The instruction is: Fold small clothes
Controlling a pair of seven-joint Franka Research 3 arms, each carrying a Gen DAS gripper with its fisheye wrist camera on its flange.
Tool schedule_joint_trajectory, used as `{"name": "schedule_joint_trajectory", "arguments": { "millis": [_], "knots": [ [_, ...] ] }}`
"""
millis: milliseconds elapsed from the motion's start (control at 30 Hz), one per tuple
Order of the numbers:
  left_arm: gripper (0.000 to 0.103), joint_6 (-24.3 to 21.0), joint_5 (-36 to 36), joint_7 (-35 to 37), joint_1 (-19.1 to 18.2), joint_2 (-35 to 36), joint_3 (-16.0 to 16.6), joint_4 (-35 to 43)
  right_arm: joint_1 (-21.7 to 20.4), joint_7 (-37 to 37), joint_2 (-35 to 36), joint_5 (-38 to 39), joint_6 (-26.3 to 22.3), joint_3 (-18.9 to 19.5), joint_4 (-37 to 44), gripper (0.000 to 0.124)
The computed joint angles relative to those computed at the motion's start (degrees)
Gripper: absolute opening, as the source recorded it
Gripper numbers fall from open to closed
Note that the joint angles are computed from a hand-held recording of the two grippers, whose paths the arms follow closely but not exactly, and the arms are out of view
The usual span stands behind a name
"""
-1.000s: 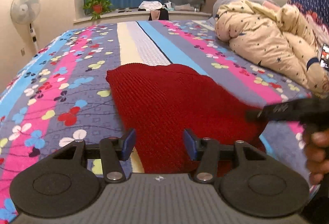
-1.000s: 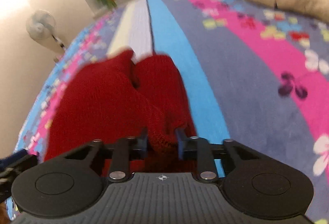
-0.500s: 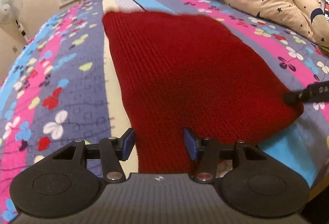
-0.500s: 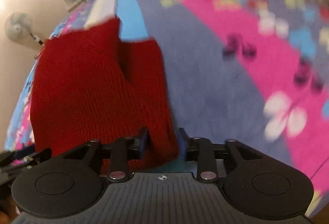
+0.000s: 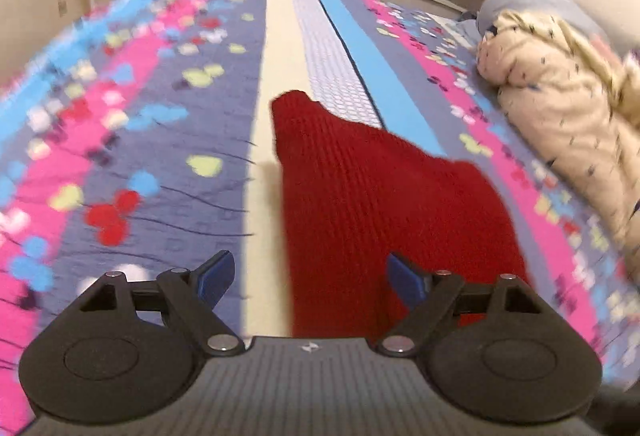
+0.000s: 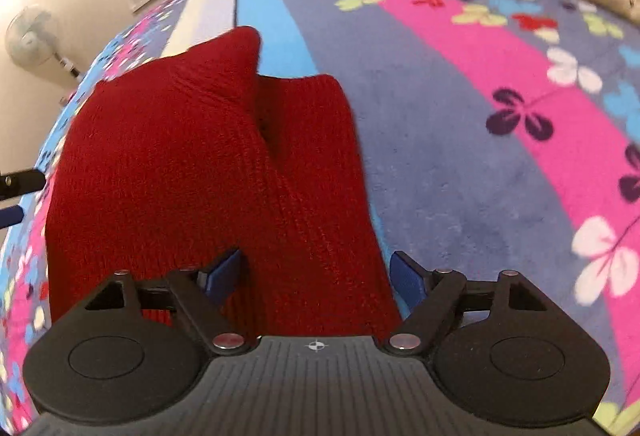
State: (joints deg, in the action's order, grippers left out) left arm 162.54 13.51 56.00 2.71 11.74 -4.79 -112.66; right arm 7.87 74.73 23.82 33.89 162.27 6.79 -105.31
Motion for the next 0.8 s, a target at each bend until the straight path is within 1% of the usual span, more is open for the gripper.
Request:
{"name": "schedule_joint_trajectory", "arguments": {
  "millis": [100,167,233,267,300,333,400,467,500,533,567,600,633,667,700,767,800],
  "knots": [
    [0.088,-2.2,-10.3,5.1,3.6,4.8,-3.4,5.4,1.5,2.4,0.5,-2.0,-0.5,-1.2,0.8,0.082],
    [0.090,-3.0,-19.8,10.8,7.6,8.2,-7.6,8.4,1.7,2.6,1.0,-2.9,-0.3,-1.3,1.2,0.082],
    [0.091,-4.1,-29.3,18.0,12.0,11.8,-12.4,11.4,0.4,0.8,0.1,-2.0,-0.2,-0.3,0.1,0.082],
    [0.094,-4.8,-31.7,19.7,12.7,13.2,-13.1,12.6,-0.3,-0.5,0.1,-1.1,-0.2,0.4,0.0,0.081],
    [0.095,-4.9,-33.2,20.7,12.8,14.4,-13.2,13.5,-1.3,-2.4,-1.5,0.6,0.0,1.4,-1.8,0.081],
    [0.095,-4.9,-34.6,21.8,13.0,15.5,-13.5,14.3,-1.8,-3.8,-1.7,1.8,0.0,1.9,-1.9,0.078],
    [0.095,-4.1,-36.0,23.6,12.9,17.0,-13.7,15.1,-3.6,-8.9,-1.7,6.0,-0.2,4.1,-1.7,0.065],
    [0.092,-2.8,-36.8,24.7,12.8,17.8,-13.8,15.3,-3.8,-12.7,-2.0,8.6,0.5,4.8,-1.9,0.049],
    [0.085,-2.5,-36.7,24.5,12.5,17.8,-13.4,15.2,-3.8,-14.7,-2.0,9.8,0.9,5.1,-1.9,0.045],
    [0.076,-2.7,-35.8,23.9,11.9,17.5,-12.6,15.3,-4.1,-16.9,-2.2,11.8,1.8,5.8,-1.9,0.035],
    [0.072,-3.1,-35.4,24.2,11.9,16.9,-12.4,15.2,-4.7,-19.7,-2.4,14.7,2.9,6.9,-1.9,0.026],
    [0.065,-3.6,-35.0,24.9,12.0,16.3,-12.4,15.1,-5.3,-22.3,-2.5,17.7,3.3,7.9,-1.7,0.023],
    [0.062,-4.0,-35.1,25.8,12.4,15.5,-12.6,15.0,-5.9,-25.6,-2.6,21.2,3.6,9.1,-1.3,0.021],
    [0.062,-4.0,-35.1,27.0,12.7,14.4,-12.6,14.6,-6.1,-28.2,-2.4,23.9,3.8,9.9,-0.8,0.020],
    [0.062,-3.7,-33.8,27.3,12.1,13.2,-11.4,14.1,-6.2,-30.2,-2.2,26.4,3.3,10.5,-0.1,0.020],
    [0.061,-3.1,-29.1,25.6,9.8,11.1,-7.6,13.8,-6.2,-34.5,-1.3,31.6,2.0,11.8,1.9,0.019],
    [0.061,-3.2,-27.5,24.9,9.6,10.3,-6.2,13.9,-6.0,-37.2,-0.7,33.9,1.6,12.5,2.8,0.019]
  ]
}}
